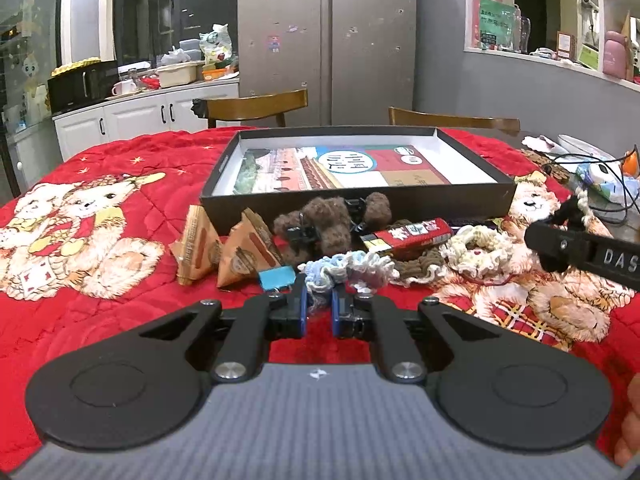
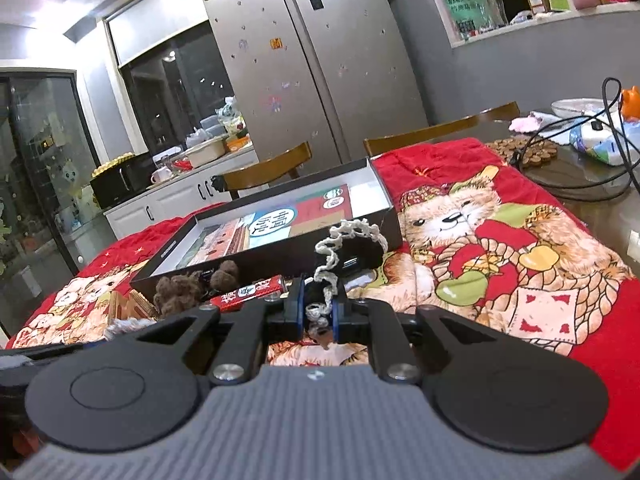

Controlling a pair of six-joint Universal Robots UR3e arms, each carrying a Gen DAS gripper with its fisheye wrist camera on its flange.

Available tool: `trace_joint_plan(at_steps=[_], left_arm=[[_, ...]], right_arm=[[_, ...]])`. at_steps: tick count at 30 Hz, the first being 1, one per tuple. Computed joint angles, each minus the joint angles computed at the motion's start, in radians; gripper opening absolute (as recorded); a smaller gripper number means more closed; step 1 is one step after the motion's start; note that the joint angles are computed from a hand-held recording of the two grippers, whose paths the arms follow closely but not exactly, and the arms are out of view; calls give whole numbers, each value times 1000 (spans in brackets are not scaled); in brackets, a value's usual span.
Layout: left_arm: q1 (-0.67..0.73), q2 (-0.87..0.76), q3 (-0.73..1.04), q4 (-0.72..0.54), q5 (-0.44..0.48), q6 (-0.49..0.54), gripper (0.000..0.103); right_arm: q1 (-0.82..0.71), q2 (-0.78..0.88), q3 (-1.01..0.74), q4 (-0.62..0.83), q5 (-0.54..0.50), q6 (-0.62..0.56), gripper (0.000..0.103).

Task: Organize objects
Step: 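Carry blue scrunchie in left tool over the box while right tool carries black scrunchie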

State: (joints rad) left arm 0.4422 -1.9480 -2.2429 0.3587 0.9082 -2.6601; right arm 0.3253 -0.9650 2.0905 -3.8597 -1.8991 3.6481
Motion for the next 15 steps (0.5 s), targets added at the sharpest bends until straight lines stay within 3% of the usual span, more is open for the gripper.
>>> trace_joint_plan(at_steps=[5,15], left_arm=[[27,49,27,-62,-18,-12,13],[61,78,157,-141,-41,-69,13]], right_arm=[[-90,-75,46,34,206,89,15],[-77,-124,-177,267,290,-13,15]])
